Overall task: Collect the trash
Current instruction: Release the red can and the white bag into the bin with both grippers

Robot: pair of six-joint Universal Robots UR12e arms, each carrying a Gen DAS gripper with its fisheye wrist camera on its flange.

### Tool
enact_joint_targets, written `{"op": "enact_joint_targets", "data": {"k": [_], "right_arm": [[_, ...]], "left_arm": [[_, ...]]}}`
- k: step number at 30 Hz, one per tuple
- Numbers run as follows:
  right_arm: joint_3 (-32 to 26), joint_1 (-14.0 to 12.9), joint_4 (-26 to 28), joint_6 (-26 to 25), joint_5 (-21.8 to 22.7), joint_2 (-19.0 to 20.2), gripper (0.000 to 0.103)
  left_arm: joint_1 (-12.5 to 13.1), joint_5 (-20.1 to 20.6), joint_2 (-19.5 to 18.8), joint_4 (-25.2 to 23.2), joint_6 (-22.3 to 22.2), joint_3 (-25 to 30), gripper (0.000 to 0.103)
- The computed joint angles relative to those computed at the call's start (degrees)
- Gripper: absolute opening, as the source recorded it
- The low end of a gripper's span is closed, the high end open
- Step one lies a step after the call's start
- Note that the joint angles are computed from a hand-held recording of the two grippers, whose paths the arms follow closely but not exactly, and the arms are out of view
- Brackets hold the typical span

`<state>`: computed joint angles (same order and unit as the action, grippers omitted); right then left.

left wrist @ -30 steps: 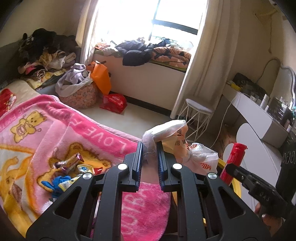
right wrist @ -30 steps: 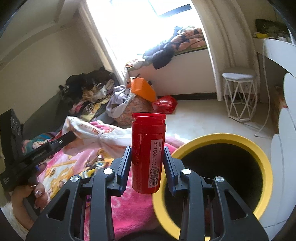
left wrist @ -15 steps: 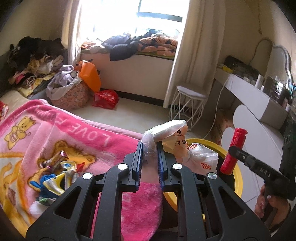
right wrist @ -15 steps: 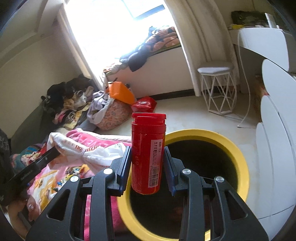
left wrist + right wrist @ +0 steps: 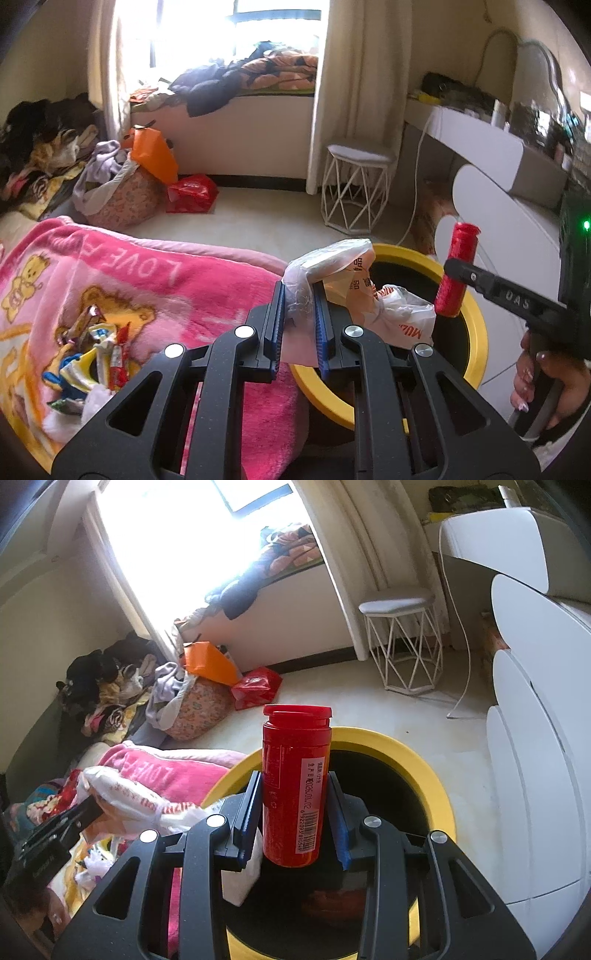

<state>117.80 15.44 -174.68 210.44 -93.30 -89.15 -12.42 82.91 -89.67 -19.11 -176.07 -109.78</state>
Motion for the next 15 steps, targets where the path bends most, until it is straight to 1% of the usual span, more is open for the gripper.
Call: {"op": "enact_joint_targets", "data": {"k": [4,8,10,11,12,13,14,15], "right_arm": [[0.08,-0.44,0.53,0.07,-0.15,0.02,0.033],[0.05,-0.82,1.16,0.60,-0.23,0.06,0.033],[0.13,-1.10,1.20,0.81,0.21,0.05,0.034],[0.18,-1.46,1.20,0.95,0.88,0.05,0.036],[0.26,-1.75,1.24,1.35,1.75,0.03,0.041],[0.40,-1.88,1.29,2.07,1.93,-0.01,0.050],[0.54,-1.86,1.36,2.73,1.51,-0.07,0.053],[0.75,-1.97,1.33,3.16,1.70,-0.16,0.054]], "left_arm": [[-1.08,0.93,-0.65,-0.69,1.62,0.10,0.011],[-1.75,1.21,-1.33,-1.74,2.33,0.38,0.011],[-1.91,1.05,-1.50,-1.73,2.40,0.28,0.013],[-2.07,1.39,-1.61,-1.55,2.27,0.20,0.017],[-2.13,1.58,-1.66,-1.50,2.14,0.18,0.022],[-2.07,1.58,-1.70,-1.37,1.80,0.15,0.040],[-1.92,1.77,-1.62,-0.80,1.02,-0.07,0.060],[-1.73,1.65,-1.50,-0.39,0.29,-0.28,0.067]]}}
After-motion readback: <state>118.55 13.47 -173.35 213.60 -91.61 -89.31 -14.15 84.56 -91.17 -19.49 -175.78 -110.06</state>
